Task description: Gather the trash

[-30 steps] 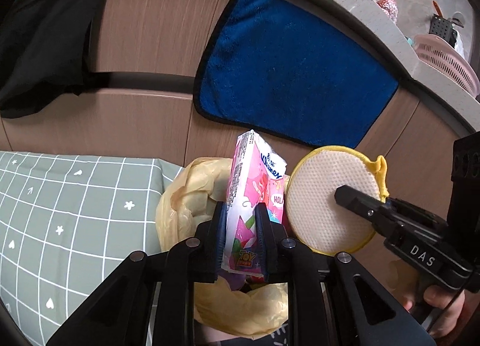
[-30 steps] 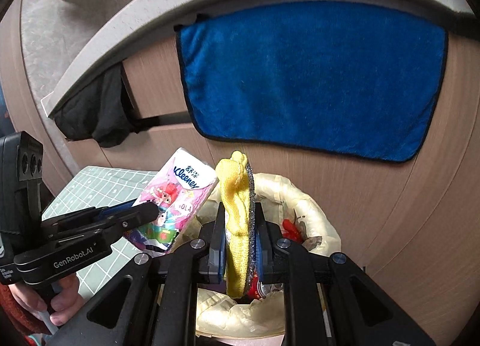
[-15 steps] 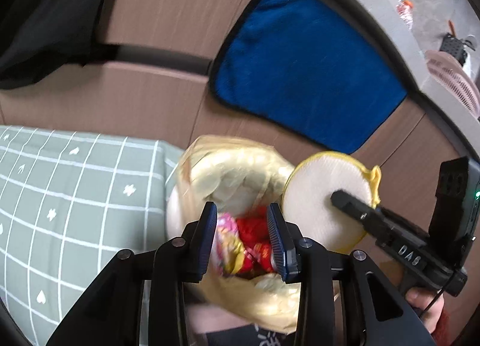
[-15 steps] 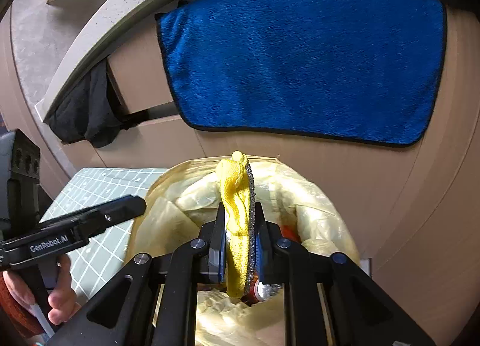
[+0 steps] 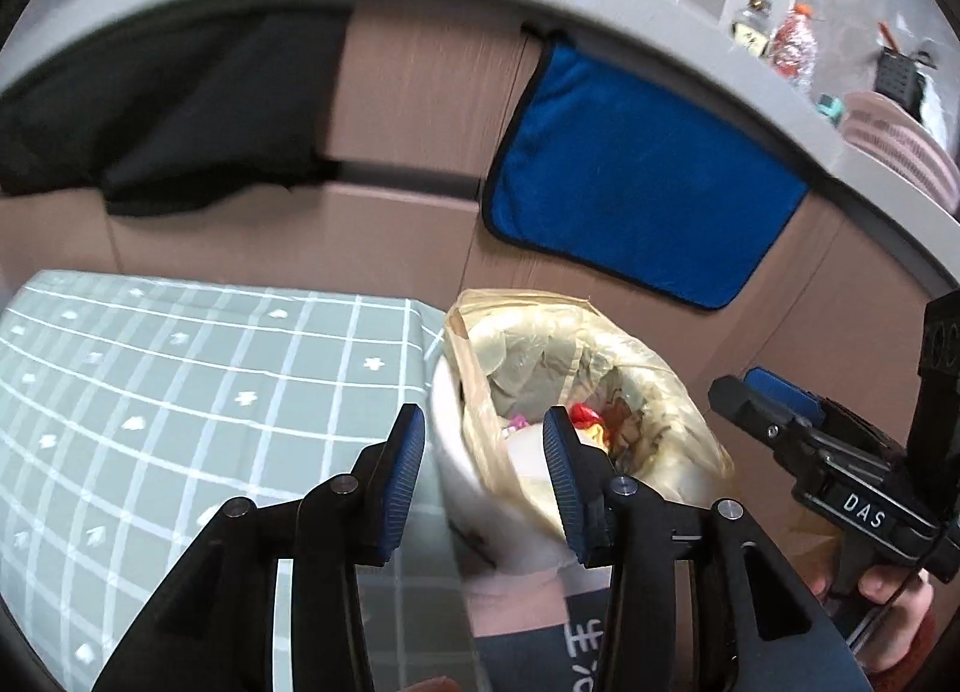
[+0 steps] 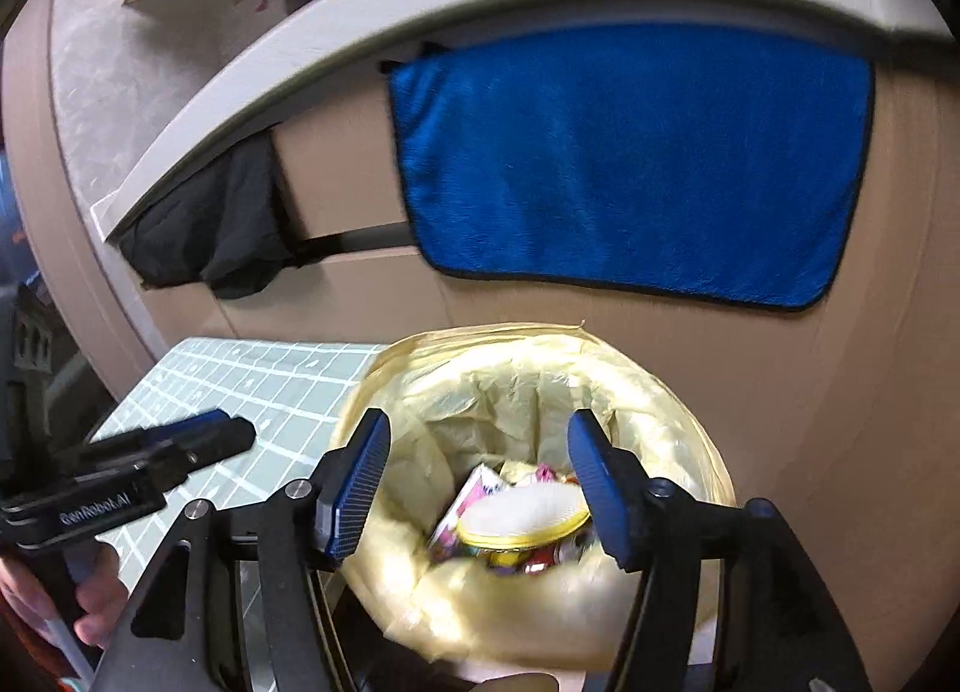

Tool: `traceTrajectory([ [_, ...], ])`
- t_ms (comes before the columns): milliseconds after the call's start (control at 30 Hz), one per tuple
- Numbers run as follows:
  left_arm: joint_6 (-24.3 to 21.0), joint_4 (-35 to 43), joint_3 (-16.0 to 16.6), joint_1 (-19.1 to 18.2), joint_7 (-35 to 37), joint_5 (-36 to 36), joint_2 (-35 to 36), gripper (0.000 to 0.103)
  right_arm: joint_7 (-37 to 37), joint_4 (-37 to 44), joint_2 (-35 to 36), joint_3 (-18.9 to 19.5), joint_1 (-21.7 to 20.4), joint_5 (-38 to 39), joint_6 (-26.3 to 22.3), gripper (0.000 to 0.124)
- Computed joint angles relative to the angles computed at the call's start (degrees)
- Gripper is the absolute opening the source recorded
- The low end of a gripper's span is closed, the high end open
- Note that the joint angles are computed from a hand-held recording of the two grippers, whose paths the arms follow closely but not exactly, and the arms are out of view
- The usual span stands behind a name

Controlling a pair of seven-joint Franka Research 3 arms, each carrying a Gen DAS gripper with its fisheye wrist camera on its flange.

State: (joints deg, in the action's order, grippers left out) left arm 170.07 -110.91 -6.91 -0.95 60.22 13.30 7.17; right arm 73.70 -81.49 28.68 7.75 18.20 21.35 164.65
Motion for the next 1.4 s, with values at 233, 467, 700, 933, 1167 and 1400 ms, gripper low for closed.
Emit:
traceTrajectory([
  [233,-5.43,-14.92,-1.52,2.60,-29.19,35.74,-19.17,0.042,-4.55,-22.15,-17.12,3.70,0.90,5.31,8.68,0.073],
  [467,-10.32,-29.04,-7.19,7.40,-35.65,40.71,-38.40,0.042,37.90,-39.24,-30.34,-3.95,7.88,-39.01,15.24,0.074],
  [700,-11.79,-38.99,-6.79,6.23,-32.36,34.40,-51.03,0.042,51.09,-46.23,-37.09,5.73,-1.01,-48.92,15.58,0.079],
  [933,-12.05,-43.75,-7.71,7.85,-31.20,28.45,-58.94,0.042,47.72,-50.14,-41.59,11.05,-3.90,-44.60,15.72,0.079],
  [1167,-11.77,-46.68,-8.78,9.30,-30.71,26.46,-64.60,0.042,45.35,-52.18,-44.53,15.91,-7.64,-40.82,17.37,0.079],
  [1400,-10.60,-47.88,-9.16,10.09,-29.23,25.13,-66.88,0.042,42.14,-53.09,-45.88,19.73,-10.74,-36.86,18.22,0.079],
])
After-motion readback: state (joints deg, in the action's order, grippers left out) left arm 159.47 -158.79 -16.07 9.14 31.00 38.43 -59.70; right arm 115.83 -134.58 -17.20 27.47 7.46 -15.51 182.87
